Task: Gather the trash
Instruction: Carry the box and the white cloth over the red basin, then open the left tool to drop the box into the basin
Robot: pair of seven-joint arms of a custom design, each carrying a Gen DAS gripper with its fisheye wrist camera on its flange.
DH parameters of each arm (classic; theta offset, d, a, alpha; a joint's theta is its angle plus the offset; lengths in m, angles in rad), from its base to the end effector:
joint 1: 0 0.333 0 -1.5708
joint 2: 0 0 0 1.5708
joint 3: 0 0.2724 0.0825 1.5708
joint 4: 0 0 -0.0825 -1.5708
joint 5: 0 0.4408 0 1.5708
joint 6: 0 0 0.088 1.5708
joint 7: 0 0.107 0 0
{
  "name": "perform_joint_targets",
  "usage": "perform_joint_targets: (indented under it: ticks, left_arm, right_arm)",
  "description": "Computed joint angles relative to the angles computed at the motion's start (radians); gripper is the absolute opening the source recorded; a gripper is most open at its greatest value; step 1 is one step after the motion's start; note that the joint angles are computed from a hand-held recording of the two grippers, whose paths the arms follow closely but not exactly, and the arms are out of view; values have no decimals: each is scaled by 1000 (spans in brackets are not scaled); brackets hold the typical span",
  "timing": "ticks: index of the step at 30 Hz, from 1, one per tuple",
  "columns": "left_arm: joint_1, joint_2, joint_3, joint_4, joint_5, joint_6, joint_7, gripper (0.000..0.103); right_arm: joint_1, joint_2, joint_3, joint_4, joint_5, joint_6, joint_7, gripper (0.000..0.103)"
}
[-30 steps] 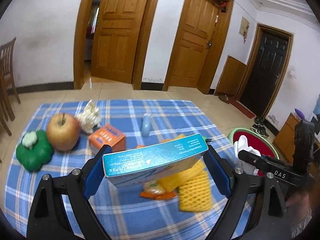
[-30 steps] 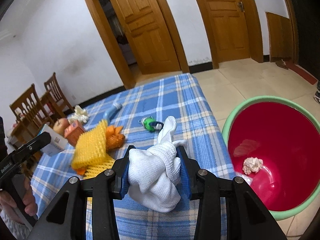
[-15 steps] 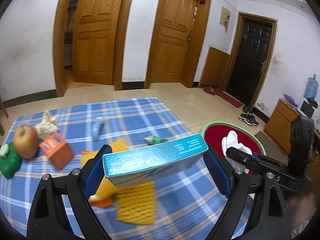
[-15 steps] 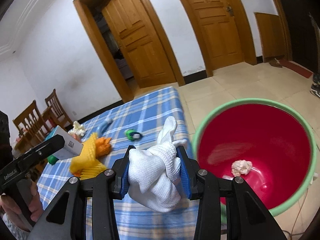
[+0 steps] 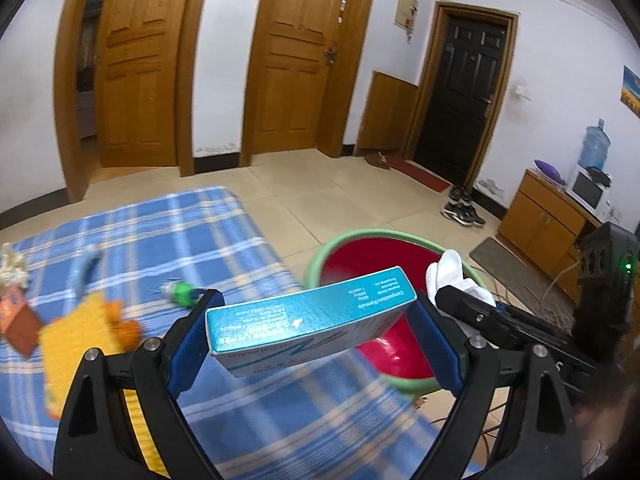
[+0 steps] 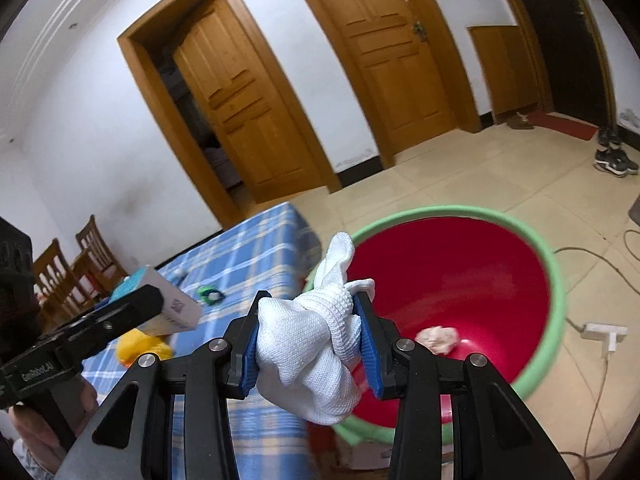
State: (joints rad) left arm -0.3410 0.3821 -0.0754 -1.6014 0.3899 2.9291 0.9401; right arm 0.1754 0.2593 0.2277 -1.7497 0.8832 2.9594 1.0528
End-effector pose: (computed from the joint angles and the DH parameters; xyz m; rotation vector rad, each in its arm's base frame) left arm 0.6805 -0.3190 0.4595 -1.6363 1.8191 -1.1170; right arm 0.6785 0.2197 0.4513 -1.5580 1.4305 -0.2807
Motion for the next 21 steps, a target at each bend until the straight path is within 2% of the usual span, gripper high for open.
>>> perform_joint_targets:
  ticks: [1,5,10,12,15,17,21]
  left_arm:
    - [9,35,-25,45,-25,-19,30,91]
    - [-16,153,-39,196,-60,-74,66,91]
    - [-68,282,-13,368,-69,-146,63,91]
    - [-75,308,-8,395,-79,-146,50,91]
    - [-73,332,-18,432,-99,-187,68,91]
    - [-99,335,12,443,-74,-201,40,91]
    - [-105,318,21,417,-49,-179,21,92]
  right_arm:
    - [-8,-3,3,-5,17,3,-7,42]
    - [-14,-7,-22,-26,16,5,36,42]
    - [-13,5,-50,-39,-66,-9,134,42]
    - [-13,11,-58,-40,-105,-16,168,42]
    - [-22,19,-57,-40,-141,-23,198,42]
    - [-23,18,-55,-45,-157,-20,219,42]
    - [-29,10,-49,-53,-174,-25,228,42]
